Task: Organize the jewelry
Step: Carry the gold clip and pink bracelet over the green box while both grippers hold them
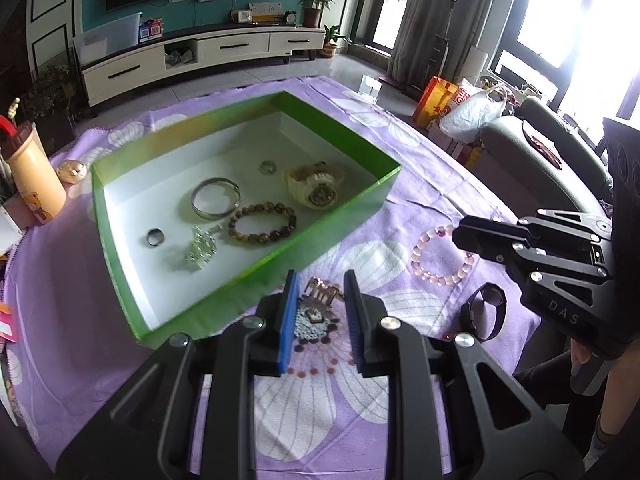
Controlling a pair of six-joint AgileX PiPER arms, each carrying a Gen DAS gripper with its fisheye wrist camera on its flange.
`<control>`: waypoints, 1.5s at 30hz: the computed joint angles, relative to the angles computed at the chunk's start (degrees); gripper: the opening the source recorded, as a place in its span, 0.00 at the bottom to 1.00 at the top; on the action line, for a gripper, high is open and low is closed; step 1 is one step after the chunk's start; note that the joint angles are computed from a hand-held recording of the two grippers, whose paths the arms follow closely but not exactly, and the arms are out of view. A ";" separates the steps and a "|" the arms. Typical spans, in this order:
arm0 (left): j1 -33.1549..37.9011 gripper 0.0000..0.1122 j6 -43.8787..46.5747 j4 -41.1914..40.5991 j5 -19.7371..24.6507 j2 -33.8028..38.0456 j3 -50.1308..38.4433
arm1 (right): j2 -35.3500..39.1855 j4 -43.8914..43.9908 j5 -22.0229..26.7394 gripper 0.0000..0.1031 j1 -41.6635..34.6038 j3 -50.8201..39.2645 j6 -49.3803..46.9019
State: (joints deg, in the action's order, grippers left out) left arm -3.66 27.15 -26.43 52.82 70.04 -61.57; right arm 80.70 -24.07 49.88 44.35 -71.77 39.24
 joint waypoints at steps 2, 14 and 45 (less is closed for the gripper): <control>1.50 0.20 0.47 -0.42 1.06 0.53 -1.66 | 0.59 -0.44 0.64 0.07 0.38 -1.65 0.07; 8.19 0.20 -0.07 -0.19 4.45 8.37 -12.65 | 9.08 -0.14 3.30 0.07 1.17 -16.47 -3.40; 11.33 0.20 -3.13 3.80 3.99 26.25 -26.77 | 30.85 7.35 7.66 0.07 -5.05 -42.42 -11.34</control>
